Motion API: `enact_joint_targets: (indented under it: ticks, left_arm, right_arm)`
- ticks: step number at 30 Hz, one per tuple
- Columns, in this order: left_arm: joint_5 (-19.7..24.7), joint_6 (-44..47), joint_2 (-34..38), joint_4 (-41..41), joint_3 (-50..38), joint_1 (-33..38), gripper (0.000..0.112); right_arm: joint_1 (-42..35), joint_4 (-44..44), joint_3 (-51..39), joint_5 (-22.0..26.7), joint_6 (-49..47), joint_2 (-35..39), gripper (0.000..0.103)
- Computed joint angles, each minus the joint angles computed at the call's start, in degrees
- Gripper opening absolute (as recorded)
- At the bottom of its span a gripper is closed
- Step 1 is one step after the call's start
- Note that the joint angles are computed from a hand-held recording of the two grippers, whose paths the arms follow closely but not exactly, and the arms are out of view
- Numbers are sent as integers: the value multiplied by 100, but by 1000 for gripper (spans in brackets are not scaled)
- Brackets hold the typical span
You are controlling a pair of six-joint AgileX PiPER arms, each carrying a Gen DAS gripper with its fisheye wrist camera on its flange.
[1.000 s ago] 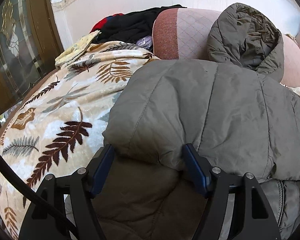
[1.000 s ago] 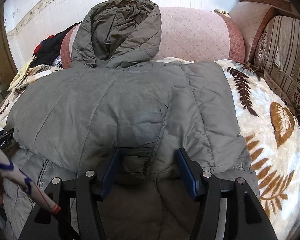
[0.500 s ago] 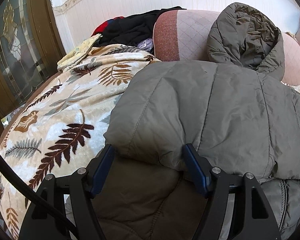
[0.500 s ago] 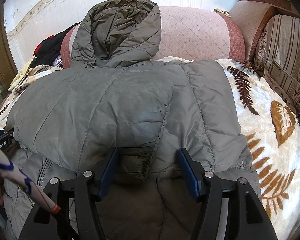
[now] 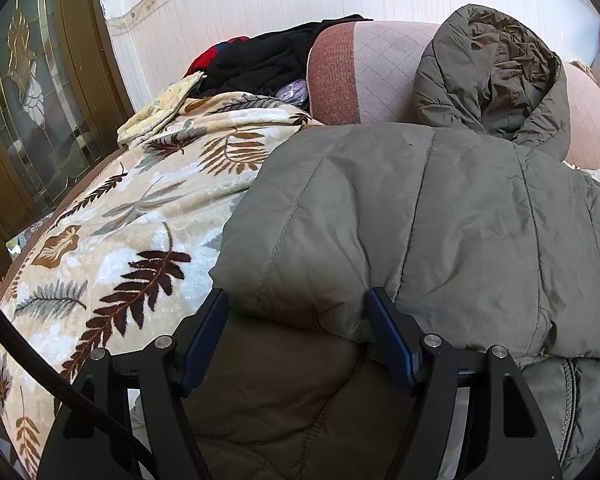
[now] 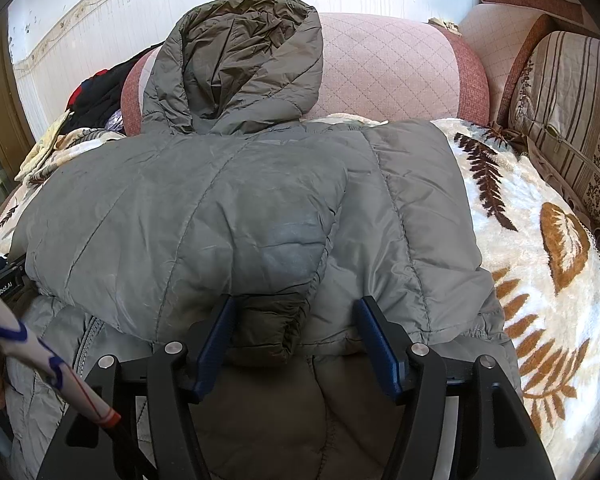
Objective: Fold large clothes
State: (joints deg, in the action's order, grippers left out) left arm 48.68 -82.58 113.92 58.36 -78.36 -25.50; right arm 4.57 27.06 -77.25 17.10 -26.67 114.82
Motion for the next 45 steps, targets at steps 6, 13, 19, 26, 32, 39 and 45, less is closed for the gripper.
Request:
enact_joint_targets:
  ticks: [6, 13, 19, 26, 32, 39, 45]
  left_arm:
    - [30, -28, -7, 29, 13, -21, 71]
    - [45, -13, -3, 13, -7, -30, 71]
    - [56, -19, 1, 15, -13, -40, 71]
    - [62, -55, -16, 39, -2, -54, 71]
    - [-285, -547, -530, 434, 323, 27, 71]
    - [-929, 144, -291, 43, 45, 154, 72]
    - [-1005, 135, -177, -29, 14, 252, 78]
  right_arm:
    - [0, -2, 1, -3, 0, 1, 68]
    - [6, -25, 4, -6, 24, -3, 69]
    - [6, -26, 6, -6, 24, -5, 69]
    - [13, -58, 7, -10, 59, -5, 70]
    - [15, -87, 7, -14, 80, -7, 71]
    - [3, -83, 12, -16, 68, -8, 71]
    - [14, -74, 28, -42, 66, -9, 72]
